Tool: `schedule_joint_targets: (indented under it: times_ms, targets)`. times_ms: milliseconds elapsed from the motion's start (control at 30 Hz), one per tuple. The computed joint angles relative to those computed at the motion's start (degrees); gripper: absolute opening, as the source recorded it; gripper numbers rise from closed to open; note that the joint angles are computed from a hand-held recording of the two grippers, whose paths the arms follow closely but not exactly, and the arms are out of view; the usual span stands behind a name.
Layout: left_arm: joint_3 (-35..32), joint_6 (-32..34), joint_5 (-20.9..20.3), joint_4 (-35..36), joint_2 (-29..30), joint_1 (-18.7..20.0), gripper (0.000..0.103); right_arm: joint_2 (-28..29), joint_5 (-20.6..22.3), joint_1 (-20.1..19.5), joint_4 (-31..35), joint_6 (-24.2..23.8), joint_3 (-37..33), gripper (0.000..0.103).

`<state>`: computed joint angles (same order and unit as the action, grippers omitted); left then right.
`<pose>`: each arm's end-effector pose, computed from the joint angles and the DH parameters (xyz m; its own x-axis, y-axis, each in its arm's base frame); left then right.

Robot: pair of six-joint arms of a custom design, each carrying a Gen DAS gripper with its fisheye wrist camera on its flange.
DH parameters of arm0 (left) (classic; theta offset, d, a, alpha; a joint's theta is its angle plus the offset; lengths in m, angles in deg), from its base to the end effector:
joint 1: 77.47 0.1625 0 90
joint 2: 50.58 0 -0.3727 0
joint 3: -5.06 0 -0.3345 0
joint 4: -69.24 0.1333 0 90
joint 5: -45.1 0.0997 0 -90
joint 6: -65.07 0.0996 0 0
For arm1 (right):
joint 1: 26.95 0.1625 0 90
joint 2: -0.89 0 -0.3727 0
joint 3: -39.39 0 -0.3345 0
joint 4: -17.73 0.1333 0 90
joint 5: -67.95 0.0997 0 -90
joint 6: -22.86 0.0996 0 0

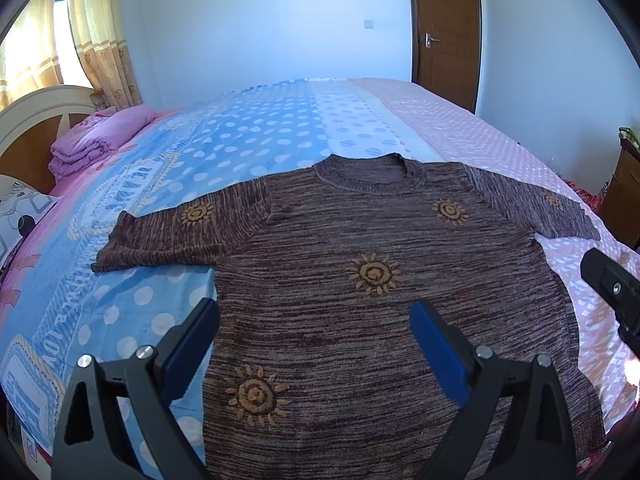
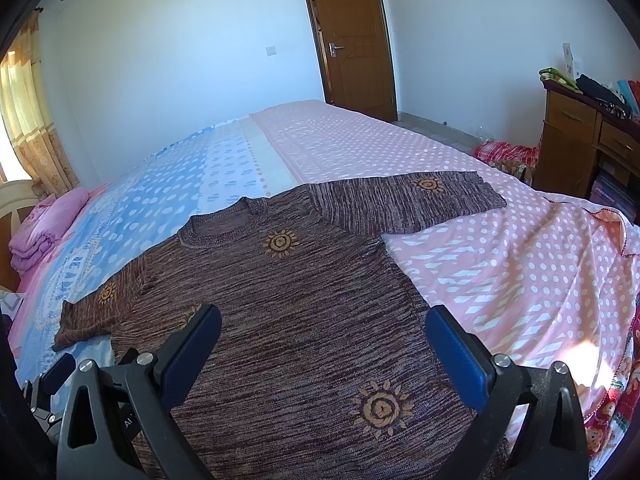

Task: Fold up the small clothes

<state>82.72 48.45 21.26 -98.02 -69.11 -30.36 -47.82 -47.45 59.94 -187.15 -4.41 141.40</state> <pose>-0.2659 -0.6160 -0.0134 -0.6544 -0.1354 -0.7439 0.4797 0.6862 -0.5468 0.0594 -0.5765 0.2192 -0.7954 0.1606 0.5844 -0.3810 0.6175 -0.6882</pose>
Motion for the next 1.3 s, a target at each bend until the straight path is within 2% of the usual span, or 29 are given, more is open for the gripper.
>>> schedule_joint_targets:
  times_ms: [633, 767, 867, 1000, 1100, 1233, 1300]
  targets:
    - [-0.3, -0.8, -0.3, 0.82, 0.21, -0.04, 0.098, 0.17, -0.08, -0.45, 0.5, -0.12, -0.17, 0.102]
    - [-0.66, -0.58, -0.57, 0.98, 0.41, 0.21, 0.098, 1.05, -0.41, -0.58, -1.48, -1.66, -0.75, 0.102]
    - [-1.48, -0.62, -0.9, 1.63, 0.71, 0.76, 0.098, 1.33, 0.87, -1.13, -2.05, -2.54, -1.48, 0.102]
    - [-2.69, -0.65, -1.5, 2.64, 1.12, 1.73, 0.098, 1.26, 0.71, -1.67, 1.1, -2.38, -4.43, 0.102]
    - [-2.88, 0.52, -4.16, 0.97, 0.77, 2.94, 0.098, 0.87, 0.6, -2.42, 5.37, -0.23, -7.71, 0.102]
    - [-4.96, 2.19, -7.59, 0.8, 0.1, 5.09, 0.098, 0.99, 0.94, -4.03, 13.47, 2.06, -15.67, 0.102]
    - [-6.88, 3.7, -7.67, 0.16, 0.48, 6.03, 0.098, 1.76, 0.87, -5.15, 17.13, 3.49, -21.58, 0.102]
